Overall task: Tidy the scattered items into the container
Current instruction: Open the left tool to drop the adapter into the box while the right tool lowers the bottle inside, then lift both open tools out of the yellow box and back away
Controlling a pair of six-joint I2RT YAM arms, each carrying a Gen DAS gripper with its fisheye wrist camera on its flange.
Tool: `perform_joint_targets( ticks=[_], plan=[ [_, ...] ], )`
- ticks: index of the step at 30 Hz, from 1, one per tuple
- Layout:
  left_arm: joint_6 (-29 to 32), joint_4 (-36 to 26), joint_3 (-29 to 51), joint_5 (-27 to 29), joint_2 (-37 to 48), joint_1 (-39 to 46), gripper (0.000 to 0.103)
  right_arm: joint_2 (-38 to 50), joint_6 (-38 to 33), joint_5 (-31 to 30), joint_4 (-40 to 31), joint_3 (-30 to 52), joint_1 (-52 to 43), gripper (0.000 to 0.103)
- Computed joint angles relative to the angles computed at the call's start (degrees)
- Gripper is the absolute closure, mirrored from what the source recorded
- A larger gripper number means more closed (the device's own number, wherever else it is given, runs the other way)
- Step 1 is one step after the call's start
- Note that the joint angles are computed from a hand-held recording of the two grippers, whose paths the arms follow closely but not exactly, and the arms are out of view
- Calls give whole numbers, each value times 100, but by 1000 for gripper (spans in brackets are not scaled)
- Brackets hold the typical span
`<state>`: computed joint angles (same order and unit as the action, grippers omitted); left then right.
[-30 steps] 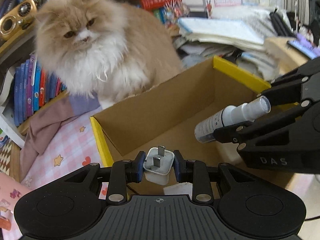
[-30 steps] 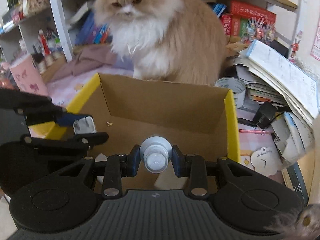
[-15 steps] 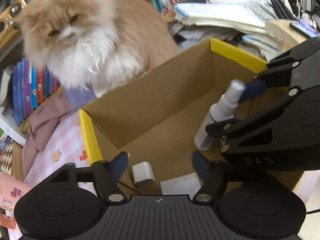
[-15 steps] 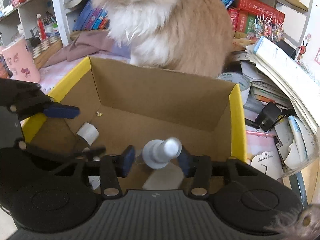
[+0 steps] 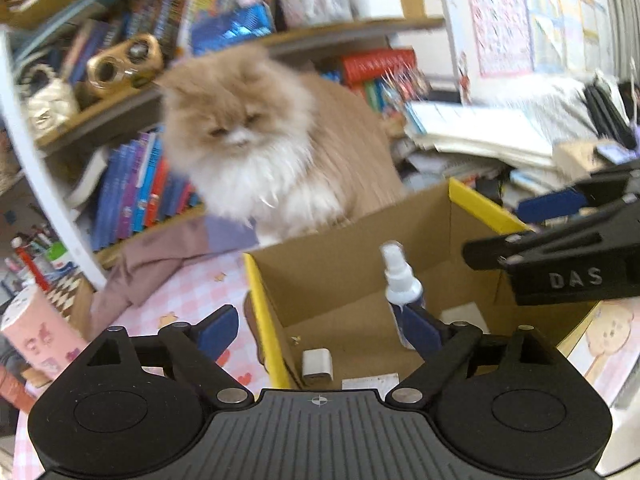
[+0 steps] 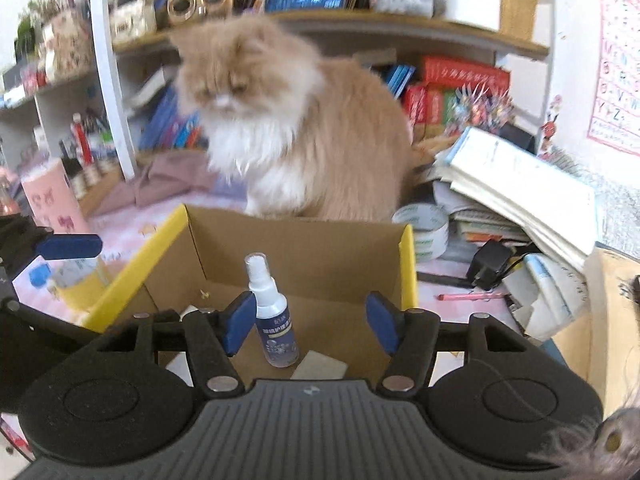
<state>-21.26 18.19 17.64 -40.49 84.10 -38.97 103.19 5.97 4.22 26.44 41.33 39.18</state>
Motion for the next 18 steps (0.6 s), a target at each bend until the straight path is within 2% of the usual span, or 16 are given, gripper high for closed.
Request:
perform_joint_targets(
  ticks=[4, 10, 14, 18],
  plan=[
    [-618, -616, -317, -484, -860, -515, 9, -593, 103, 200, 404, -679, 138, 41],
    [-1850, -1957, -613, -1131, -1784, -1547, 7, -1442, 364, 638, 675, -1548, 428, 39],
    [-3070, -3114, -692, -1495, -2165, -2334, 7, -1951, 635, 1196, 693, -2028, 840, 38],
    [-4620, -4403, -673, -1731, -2198, -3197, 7, -2301, 1113, 1858, 532, -2344, 1404, 38]
  ],
)
